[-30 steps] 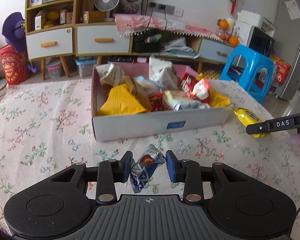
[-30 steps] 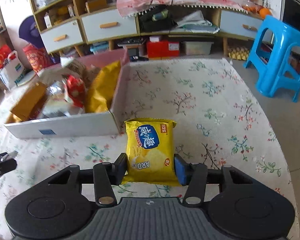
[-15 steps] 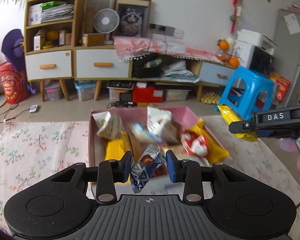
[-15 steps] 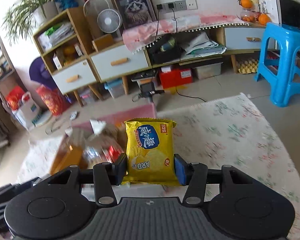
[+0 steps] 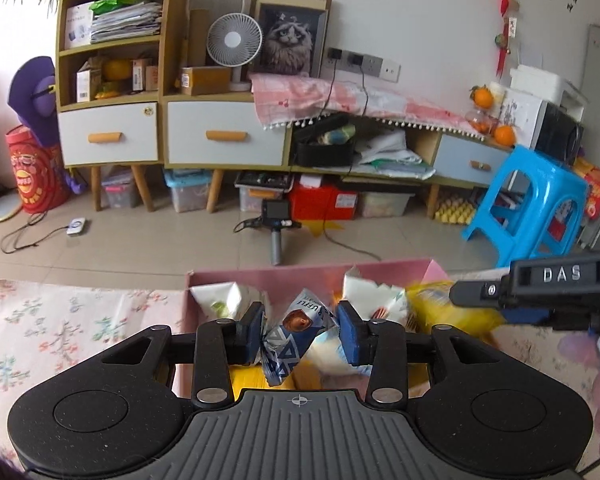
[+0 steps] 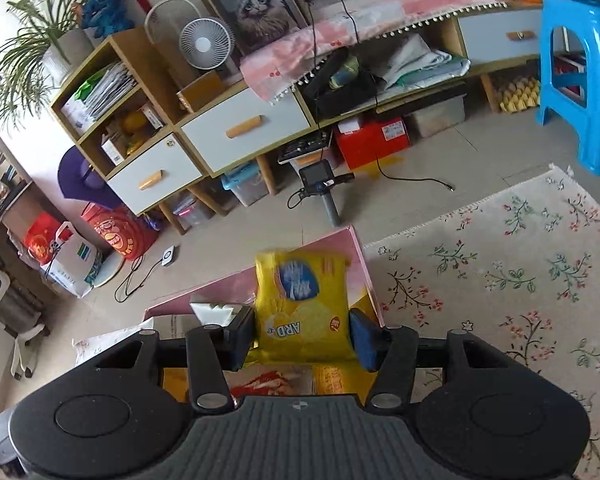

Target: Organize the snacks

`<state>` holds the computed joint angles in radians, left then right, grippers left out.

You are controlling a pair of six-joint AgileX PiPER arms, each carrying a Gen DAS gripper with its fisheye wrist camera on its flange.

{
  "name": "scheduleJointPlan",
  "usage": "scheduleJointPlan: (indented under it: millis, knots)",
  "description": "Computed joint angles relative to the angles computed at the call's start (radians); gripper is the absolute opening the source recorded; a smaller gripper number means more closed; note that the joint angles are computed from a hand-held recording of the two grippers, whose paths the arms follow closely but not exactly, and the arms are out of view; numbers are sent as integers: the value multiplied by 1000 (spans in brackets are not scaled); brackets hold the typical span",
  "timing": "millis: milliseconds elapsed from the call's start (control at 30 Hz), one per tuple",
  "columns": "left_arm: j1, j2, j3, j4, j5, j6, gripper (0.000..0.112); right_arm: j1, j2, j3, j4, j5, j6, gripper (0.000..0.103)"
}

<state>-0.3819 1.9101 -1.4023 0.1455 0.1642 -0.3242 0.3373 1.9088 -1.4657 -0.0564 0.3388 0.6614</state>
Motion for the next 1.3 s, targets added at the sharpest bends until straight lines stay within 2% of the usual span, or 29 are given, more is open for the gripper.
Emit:
scheduleJointPlan:
  millis: [67, 167, 233, 433, 533, 800, 933, 1067, 1300]
  knots:
    - [9, 12, -16, -94, 3, 80, 48, -3, -6, 9, 6, -5, 4, 51]
    - [-1, 11, -13, 19, 4, -58, 56, -6, -23, 28, -15, -12, 27, 55]
    - [-3, 2, -2, 46, 2, -93, 67, -6, -34, 37, -29, -11, 41, 58]
    - [-5, -60, 50, -38, 26, 0, 79, 5, -85, 95, -95, -8, 114, 65]
    - [-10, -106, 88, -53, 51, 26, 83, 17, -113, 120, -114, 8, 132, 69]
    - [-25, -234, 207, -7, 106, -36, 91, 73, -219, 215, -265, 62, 266, 79]
    - [-38, -297, 257, 18, 146, -59, 94, 125, -270, 250, -378, 121, 344, 83]
    - [-64, -363, 321, 117, 178, -170, 96, 194, -317, 288, -489, 189, 421, 87]
    - [-82, -461, 393, 159, 291, -270, 97, 302, -369, 306, -556, 307, 493, 90]
